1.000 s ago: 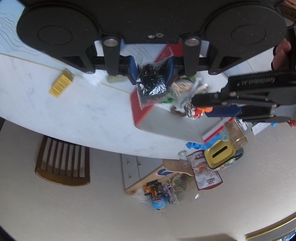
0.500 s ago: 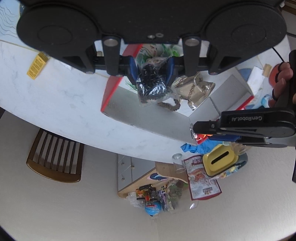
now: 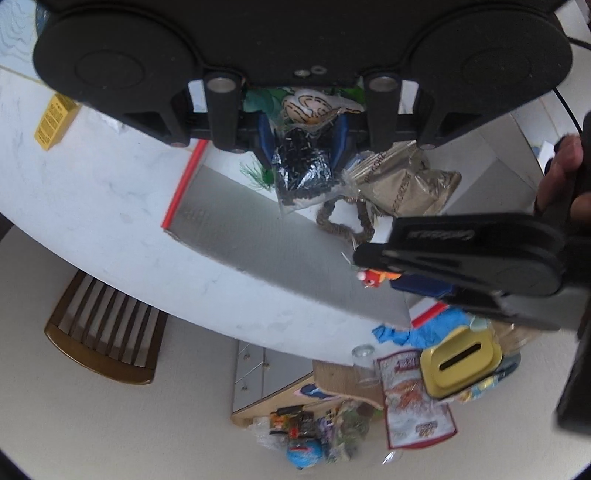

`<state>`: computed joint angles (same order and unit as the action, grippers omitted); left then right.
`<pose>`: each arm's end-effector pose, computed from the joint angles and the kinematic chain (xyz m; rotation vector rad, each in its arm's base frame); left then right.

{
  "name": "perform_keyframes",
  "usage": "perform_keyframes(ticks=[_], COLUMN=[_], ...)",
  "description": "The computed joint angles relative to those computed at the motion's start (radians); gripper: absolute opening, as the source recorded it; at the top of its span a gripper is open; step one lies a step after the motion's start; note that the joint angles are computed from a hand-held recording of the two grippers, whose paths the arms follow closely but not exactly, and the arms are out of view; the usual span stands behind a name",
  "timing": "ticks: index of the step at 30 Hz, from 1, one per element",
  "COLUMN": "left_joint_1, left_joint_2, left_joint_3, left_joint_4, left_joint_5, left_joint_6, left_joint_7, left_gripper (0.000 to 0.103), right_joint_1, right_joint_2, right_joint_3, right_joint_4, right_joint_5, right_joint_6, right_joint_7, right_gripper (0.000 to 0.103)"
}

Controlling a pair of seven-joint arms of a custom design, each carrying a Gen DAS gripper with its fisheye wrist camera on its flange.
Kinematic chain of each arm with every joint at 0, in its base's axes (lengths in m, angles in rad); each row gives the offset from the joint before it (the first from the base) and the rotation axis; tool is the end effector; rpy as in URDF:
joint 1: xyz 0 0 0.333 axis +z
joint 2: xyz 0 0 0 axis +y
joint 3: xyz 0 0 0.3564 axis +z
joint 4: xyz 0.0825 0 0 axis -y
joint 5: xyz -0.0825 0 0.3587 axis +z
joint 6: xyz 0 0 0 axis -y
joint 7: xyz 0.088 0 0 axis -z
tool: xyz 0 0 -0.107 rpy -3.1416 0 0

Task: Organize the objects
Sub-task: 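Open left tool releasing dragon keychain in box while right tool releases bead bag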

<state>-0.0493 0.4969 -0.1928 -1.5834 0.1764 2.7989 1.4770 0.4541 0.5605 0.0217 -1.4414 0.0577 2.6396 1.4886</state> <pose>0.7147 -0.1533 0.4866 -1.5996 2.0263 -0.7733 0.6729 0.3403 0.4825 -2.2007 1.2914 -0.4093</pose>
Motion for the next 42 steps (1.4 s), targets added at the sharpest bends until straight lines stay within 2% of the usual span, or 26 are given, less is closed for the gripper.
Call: perform_keyframes(ticks=[8,14,21,25,29,33,37,39,42], left_joint_1=[0.006,0.007,-0.004,-0.014,-0.007,-0.002,0.004,0.014,0.029], left_joint_2=[0.077,0.099,0.125,0.117,0.102,0.074,0.035,0.013,-0.032], left_joint_3=[-0.012,-0.016,-0.012,-0.002,-0.009,-0.012,-0.013,-0.023,-0.034], left_joint_4=[0.110,0.150,0.211,0.199,0.177,0.132,0.075,0.045,-0.028], left_joint_5=[-0.023,-0.048,-0.064,-0.055,-0.068,-0.078,-0.087,-0.101,-0.129], left_joint_6=[-0.139,-0.201,-0.308,-0.297,-0.282,-0.244,-0.199,-0.173,-0.105], left_joint_7=[0.048,0.078,0.106,0.107,0.108,0.101,0.081,0.079,0.069], left_gripper=[0.038,0.038,0.039,0.041,0.055,0.056,0.056,0.057,0.064], right_joint_1=[0.043,0.027,0.041,0.040,0.031,0.018,-0.010,-0.017,-0.035], right_joint_2=[0.035,0.048,0.052,0.039,0.015,-0.010,-0.048,-0.070,-0.097], right_joint_3=[-0.033,-0.016,-0.031,-0.031,-0.024,-0.011,0.020,0.028,0.046], right_joint_4=[0.043,0.062,0.068,0.049,0.011,-0.024,-0.074,-0.105,-0.143], right_joint_5=[-0.079,-0.055,-0.076,-0.077,-0.070,-0.045,0.003,0.023,0.067], right_joint_6=[-0.038,-0.049,-0.060,-0.050,-0.024,0.005,0.040,0.064,0.098], right_joint_7=[0.008,0.015,0.034,0.048,0.046,0.043,0.007,-0.007,-0.027], right_gripper=[0.031,0.032,0.035,0.038,0.045,0.049,0.053,0.059,0.063])
